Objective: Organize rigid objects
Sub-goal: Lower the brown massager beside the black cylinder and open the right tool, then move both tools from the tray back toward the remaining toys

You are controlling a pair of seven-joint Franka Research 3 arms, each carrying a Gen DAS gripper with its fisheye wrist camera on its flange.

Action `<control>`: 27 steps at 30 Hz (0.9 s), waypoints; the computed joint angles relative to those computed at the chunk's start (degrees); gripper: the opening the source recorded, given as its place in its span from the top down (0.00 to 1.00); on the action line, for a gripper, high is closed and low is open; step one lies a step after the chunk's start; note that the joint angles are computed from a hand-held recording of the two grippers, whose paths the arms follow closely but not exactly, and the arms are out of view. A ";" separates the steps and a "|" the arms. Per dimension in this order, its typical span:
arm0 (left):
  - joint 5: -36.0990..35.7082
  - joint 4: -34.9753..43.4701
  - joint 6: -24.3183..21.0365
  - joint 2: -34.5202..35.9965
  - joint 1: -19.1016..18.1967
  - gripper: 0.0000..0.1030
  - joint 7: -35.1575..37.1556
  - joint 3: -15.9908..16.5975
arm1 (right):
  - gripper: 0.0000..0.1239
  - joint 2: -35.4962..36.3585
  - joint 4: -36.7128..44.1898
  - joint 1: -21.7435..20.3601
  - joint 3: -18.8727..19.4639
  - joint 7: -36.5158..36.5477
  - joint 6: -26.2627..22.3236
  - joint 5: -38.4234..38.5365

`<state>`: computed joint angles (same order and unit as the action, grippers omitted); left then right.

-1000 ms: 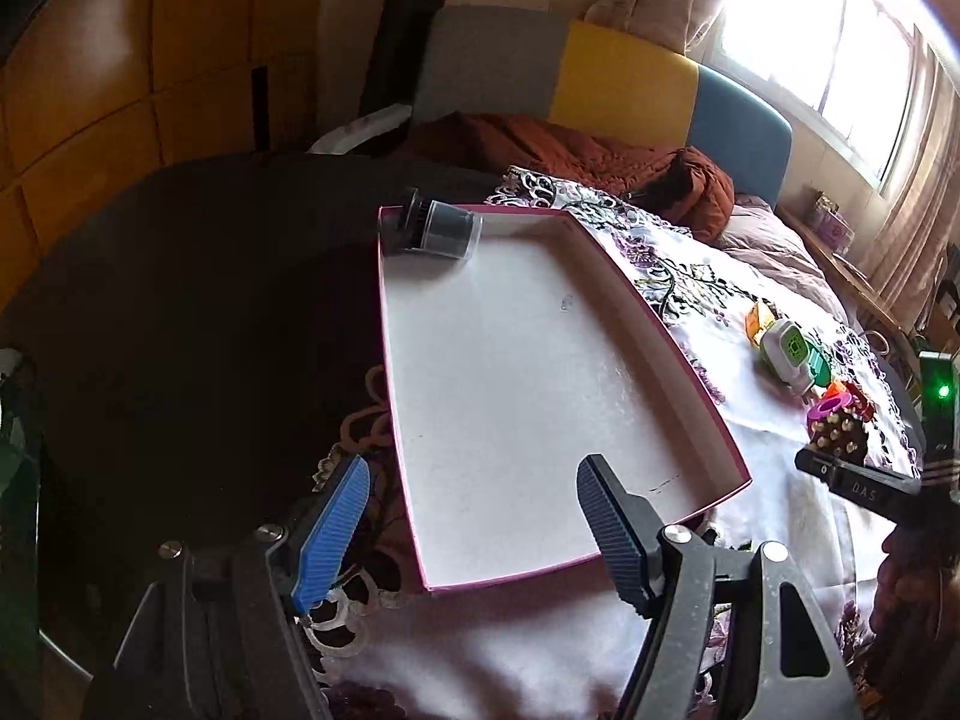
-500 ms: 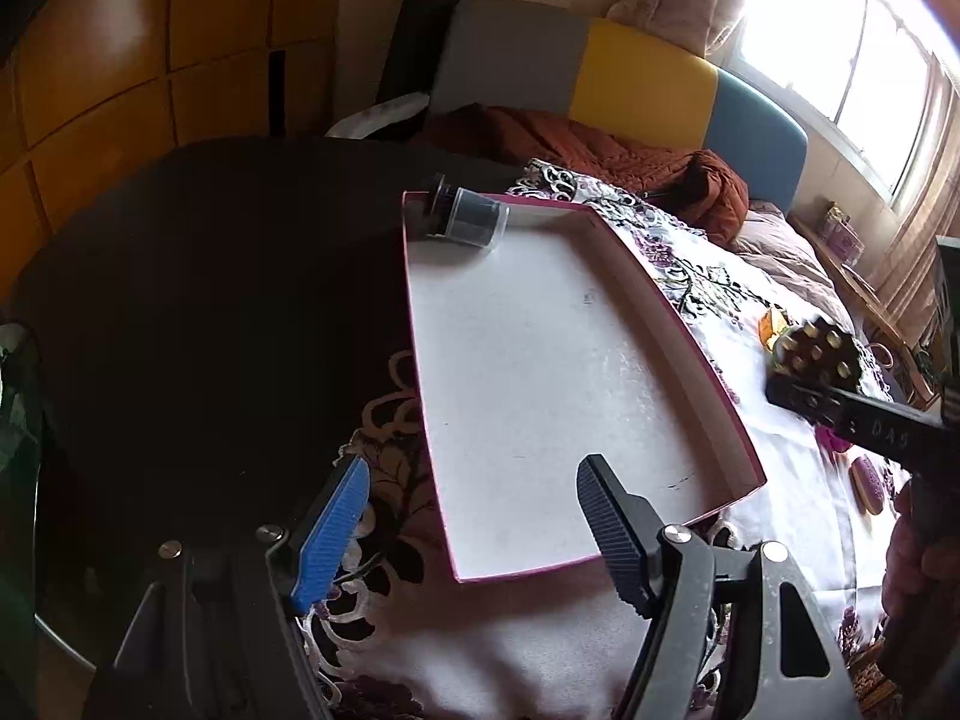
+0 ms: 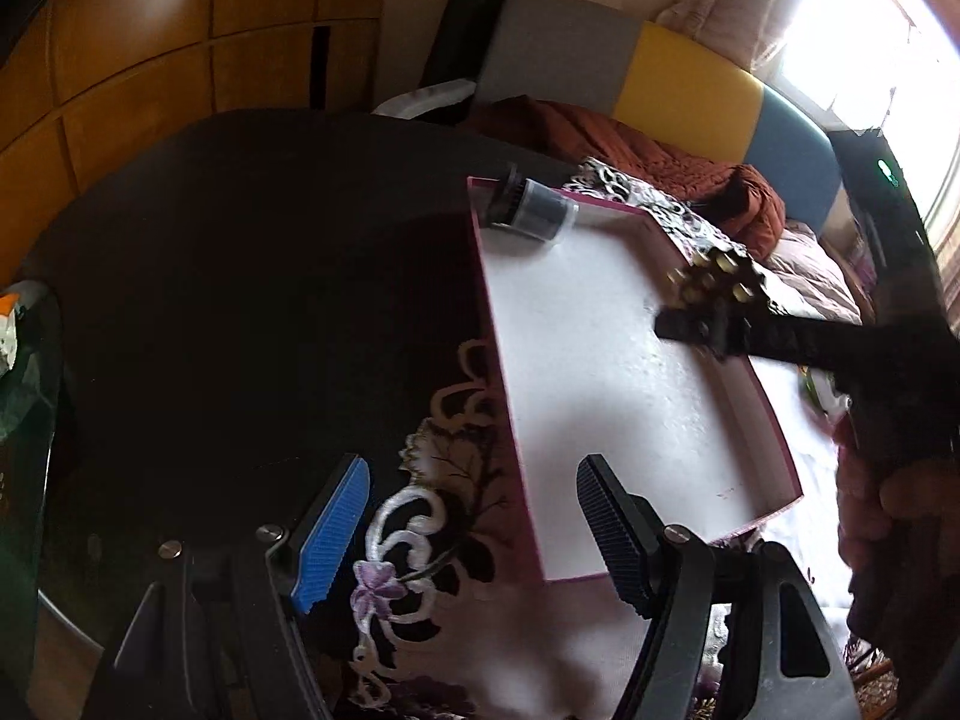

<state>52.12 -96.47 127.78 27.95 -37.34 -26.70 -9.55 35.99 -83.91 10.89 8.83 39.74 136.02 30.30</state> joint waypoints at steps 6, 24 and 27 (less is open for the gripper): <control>-0.37 -1.73 1.04 -0.78 0.73 0.29 -1.23 -0.06 | 0.70 7.31 11.46 3.42 0.33 5.02 -5.88 -2.77; 0.58 -4.23 1.38 -2.16 1.27 0.29 -3.84 -0.63 | 0.52 6.91 8.92 2.51 1.53 6.22 -4.03 -1.70; 0.72 -3.02 0.60 -1.60 0.93 0.29 -2.86 -0.66 | 0.49 5.00 6.14 1.41 1.42 5.05 -2.72 -0.36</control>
<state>52.84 -99.50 128.38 26.35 -36.41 -29.55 -10.21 40.99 -77.77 12.30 10.25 44.79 133.31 29.94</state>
